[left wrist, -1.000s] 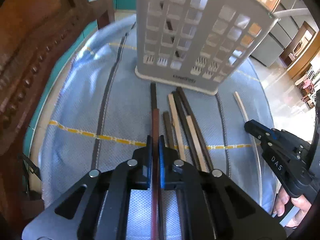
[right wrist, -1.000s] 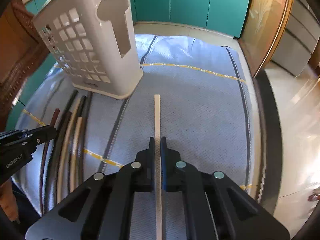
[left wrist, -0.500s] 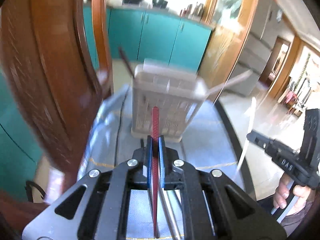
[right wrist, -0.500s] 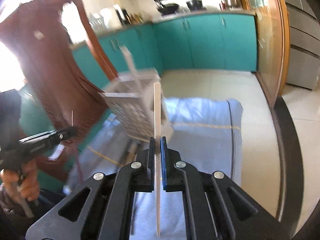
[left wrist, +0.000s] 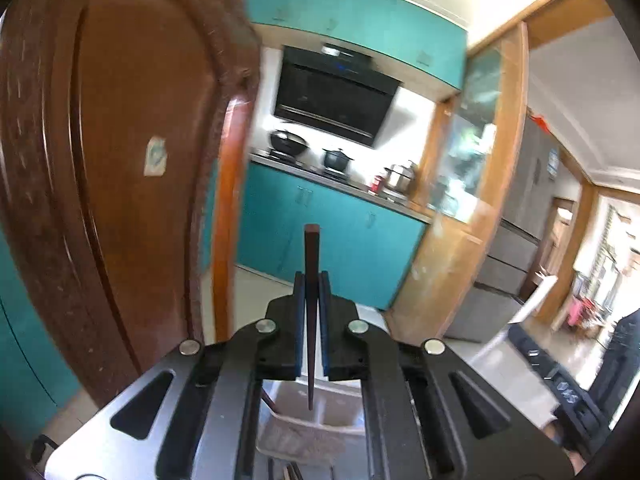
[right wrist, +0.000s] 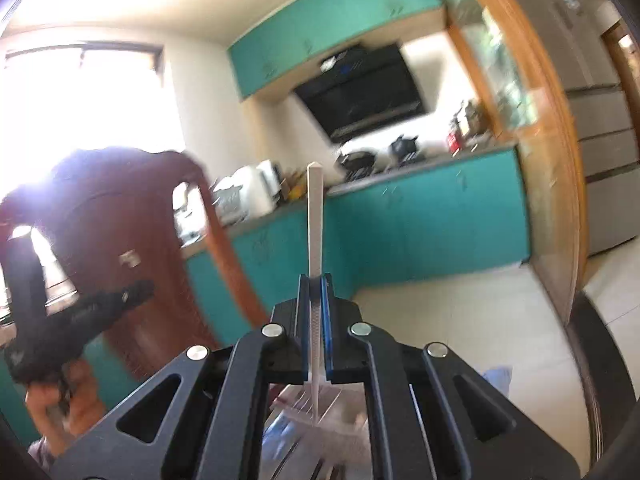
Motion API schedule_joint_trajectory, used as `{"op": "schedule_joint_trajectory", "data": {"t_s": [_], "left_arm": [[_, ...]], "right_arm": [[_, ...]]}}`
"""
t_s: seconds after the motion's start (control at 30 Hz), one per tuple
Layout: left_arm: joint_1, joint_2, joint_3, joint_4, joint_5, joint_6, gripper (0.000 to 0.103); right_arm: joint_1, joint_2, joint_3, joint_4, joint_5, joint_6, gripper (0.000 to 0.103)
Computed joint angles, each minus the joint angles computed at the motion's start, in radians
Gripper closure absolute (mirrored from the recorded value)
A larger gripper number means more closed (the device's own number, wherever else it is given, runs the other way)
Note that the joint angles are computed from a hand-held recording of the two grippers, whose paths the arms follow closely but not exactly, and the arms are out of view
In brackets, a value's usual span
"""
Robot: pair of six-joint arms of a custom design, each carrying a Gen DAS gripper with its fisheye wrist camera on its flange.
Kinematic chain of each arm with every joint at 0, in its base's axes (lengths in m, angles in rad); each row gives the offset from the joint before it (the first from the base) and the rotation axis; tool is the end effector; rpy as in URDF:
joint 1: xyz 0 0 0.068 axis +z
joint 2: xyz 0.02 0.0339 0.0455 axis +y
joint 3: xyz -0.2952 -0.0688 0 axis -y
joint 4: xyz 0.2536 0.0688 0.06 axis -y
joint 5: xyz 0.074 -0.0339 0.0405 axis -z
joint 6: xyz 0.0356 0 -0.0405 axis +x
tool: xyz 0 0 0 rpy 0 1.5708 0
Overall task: Organize utensils
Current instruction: 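Carry both sticks over the white basket and open both tools to release them, then grasp a dark chopstick with the right tool while the left tool grasps another dark chopstick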
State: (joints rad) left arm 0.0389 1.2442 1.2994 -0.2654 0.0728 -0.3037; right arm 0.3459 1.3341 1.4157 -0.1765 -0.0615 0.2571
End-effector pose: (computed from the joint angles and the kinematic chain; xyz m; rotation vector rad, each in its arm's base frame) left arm 0.2822 0.0084 0.4441 -0.2527 1.7696 -0.2554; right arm 0.2887 0.1064 0.4706 -0.1222 1.6861 0.5060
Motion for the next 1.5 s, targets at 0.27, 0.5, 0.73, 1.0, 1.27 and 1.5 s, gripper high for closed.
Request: {"op": "schedule_joint_trajectory", "data": {"t_s": [0.27,0.5,0.73,1.0,1.27,1.5], "left_arm": [[-0.020,0.173,-0.019,0.033,-0.062,0.044,0.096],[-0.050,0.165,-0.042,0.012,-0.111,0.095,0.095],[-0.045,0.031,-0.198,0.113,-0.070,0.115,0.094],[-0.058,-0.036,-0.303,0.050,-0.120,0.178,0.091],[-0.066,0.104,-0.239,-0.125,-0.168,0.171,0.090],[-0.042,0.181,-0.174,-0.169,-0.123,0.156,0.084]], "right_arm": [[0.046,0.125,-0.041,0.029,0.053,-0.107,0.097],[0.046,0.118,-0.049,0.019,0.063,-0.121,0.093],[0.014,-0.059,-0.210,0.120,-0.068,-0.137,0.080],[0.110,0.002,-0.242,-0.260,-0.167,-0.390,0.081],[0.121,0.378,-0.123,-0.426,-0.083,-0.217,0.081],[0.170,0.457,-0.088,-0.328,0.044,-0.109,0.081]]}}
